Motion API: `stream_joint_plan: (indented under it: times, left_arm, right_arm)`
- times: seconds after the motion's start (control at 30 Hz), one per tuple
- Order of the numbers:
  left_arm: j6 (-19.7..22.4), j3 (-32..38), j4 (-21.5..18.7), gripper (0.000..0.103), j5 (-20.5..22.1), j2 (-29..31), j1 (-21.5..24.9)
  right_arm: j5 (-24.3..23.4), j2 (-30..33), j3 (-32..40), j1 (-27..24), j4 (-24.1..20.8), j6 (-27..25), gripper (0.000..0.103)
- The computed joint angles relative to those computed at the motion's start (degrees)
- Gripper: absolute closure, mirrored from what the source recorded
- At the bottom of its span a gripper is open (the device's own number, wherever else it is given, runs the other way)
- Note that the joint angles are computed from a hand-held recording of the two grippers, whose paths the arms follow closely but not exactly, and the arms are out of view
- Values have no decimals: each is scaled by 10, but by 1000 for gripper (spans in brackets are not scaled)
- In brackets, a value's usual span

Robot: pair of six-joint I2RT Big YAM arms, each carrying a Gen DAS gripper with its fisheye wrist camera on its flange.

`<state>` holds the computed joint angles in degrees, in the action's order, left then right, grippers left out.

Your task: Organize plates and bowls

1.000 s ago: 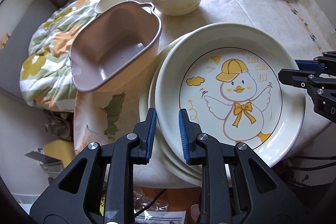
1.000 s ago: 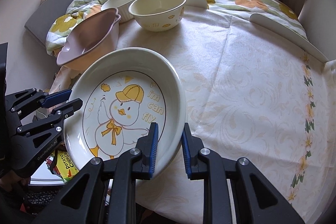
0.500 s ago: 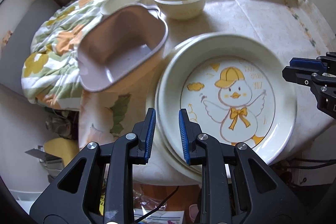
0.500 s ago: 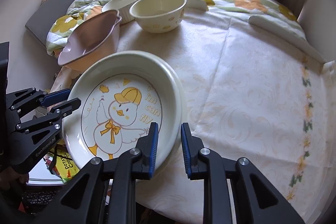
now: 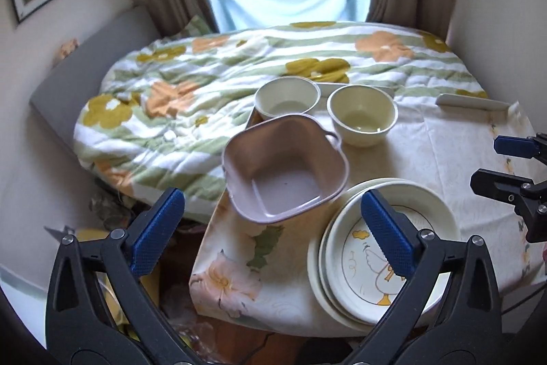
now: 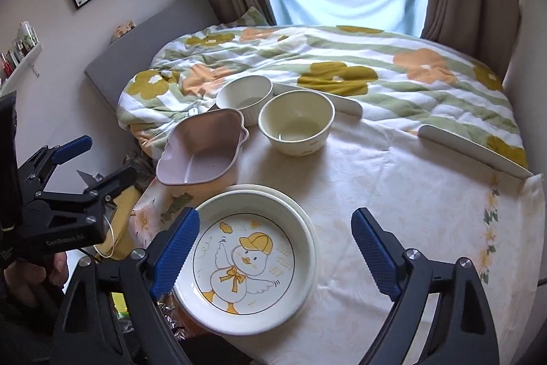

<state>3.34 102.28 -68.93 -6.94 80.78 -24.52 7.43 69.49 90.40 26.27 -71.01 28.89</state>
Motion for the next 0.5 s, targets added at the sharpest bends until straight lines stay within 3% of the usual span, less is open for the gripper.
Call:
stream_joint_plan:
  times: [0.23,0.43,0.5]
  left_arm:
    - [-68,50,-47,0,86,56,61]
    - [-86,69,-69,1,142,116,90]
    - [-91,72,-69,2,160,134,98]
  right_arm:
    - [-31,86,70,-14,1,-33,15]
    - [-110,173,111,-34,6,-22,15]
    - [-116,196,120,-37,12,-21,15]
